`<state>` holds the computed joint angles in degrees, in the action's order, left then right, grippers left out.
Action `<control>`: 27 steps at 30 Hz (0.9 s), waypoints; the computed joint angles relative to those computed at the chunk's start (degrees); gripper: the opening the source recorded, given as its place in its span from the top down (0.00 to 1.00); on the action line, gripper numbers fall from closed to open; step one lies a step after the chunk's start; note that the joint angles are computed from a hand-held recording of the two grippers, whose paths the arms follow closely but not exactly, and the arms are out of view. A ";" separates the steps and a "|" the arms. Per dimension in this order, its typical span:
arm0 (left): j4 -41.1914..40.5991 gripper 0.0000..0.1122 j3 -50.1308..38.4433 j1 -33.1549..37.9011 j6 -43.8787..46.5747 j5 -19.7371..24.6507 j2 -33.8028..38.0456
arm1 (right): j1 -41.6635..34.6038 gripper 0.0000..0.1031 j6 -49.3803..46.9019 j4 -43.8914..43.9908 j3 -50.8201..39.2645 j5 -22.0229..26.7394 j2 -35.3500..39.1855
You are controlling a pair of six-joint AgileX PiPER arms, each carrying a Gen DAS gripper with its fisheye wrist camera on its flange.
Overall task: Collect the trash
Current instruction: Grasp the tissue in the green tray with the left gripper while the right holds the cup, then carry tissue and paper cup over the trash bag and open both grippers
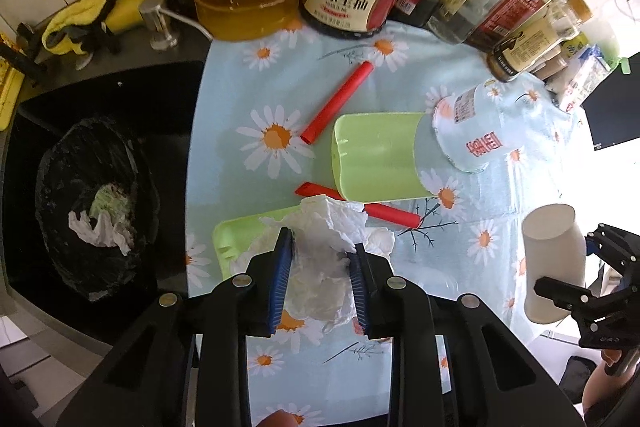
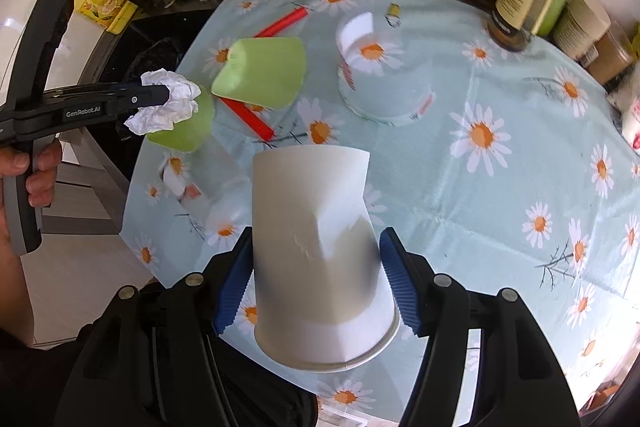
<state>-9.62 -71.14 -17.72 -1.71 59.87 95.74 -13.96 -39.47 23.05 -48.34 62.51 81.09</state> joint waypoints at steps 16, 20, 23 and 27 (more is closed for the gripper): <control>-7.94 0.77 0.99 17.94 22.58 4.39 -3.58 | 28.27 0.39 28.22 -5.53 -11.75 -4.00 5.56; -8.79 0.77 0.00 24.35 28.80 6.02 -2.78 | 33.90 0.39 33.74 -6.36 -16.74 -4.25 10.08; -9.11 0.77 -1.53 29.36 33.10 7.41 -1.17 | 38.98 0.39 38.23 -6.67 -22.69 -3.92 14.94; -9.26 0.77 -4.99 36.22 38.17 9.39 1.87 | 43.70 0.39 42.22 -7.24 -31.37 -2.57 21.20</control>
